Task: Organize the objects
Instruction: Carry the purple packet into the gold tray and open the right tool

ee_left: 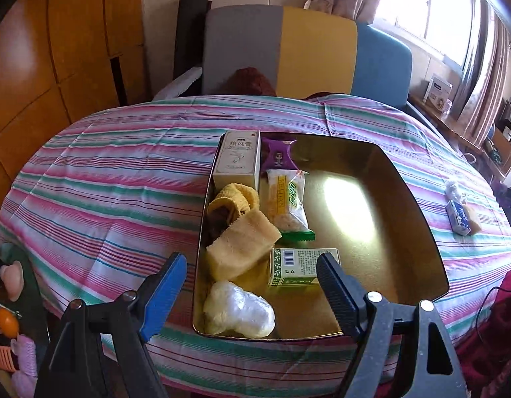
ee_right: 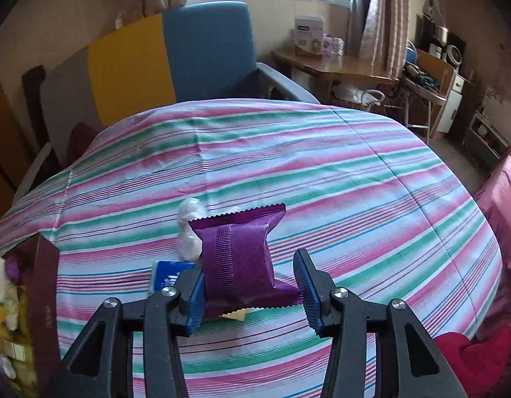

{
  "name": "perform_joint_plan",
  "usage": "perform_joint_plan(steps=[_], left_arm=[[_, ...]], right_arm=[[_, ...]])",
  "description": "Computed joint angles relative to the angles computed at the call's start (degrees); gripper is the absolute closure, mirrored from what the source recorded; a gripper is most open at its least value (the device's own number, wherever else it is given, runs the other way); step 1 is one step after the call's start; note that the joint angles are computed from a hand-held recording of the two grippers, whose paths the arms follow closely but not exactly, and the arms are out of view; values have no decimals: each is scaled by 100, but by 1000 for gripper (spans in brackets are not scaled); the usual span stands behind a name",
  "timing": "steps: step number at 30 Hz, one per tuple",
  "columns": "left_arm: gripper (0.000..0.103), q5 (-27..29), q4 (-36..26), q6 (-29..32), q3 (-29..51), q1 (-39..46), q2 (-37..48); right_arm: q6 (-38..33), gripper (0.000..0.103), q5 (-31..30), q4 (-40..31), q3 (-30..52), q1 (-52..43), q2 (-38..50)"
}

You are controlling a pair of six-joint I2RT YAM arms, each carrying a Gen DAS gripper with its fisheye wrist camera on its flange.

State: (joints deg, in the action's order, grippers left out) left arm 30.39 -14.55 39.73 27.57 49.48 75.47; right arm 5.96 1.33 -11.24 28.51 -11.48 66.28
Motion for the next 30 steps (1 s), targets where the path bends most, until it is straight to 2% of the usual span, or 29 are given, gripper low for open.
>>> perform_joint_plan(steps=[4,7,11,16,20,25,27,30], left_arm=[[21,-4,-19,43,-20,92,45],[21,-28,77,0,-30,99,160],[21,22,91,22,72,220,383],[22,105,-50,-56,517,586,1013],[22,191,-127,-138,852,904,1467],[23,354,-284,-75,1132,1079,1821],[23,376,-322,-50,1179,1100,1885],[23,231,-220,-96,1157,1062,1925]], right_arm=[[318,54,232,-414,123,1475,-458],[715,54,366,-381,260,2828,-311],[1188,54,406,45,600,4545,570],[1379,54,12,629,1348,6052,2143],[1429,54,-230,808,2091,6702,3285],[1397,51,-492,658,3064,6924,4602],[1468,50,-383,844,3111,7008,4747],[1552,49,-541,845,3178,6976,4831]])
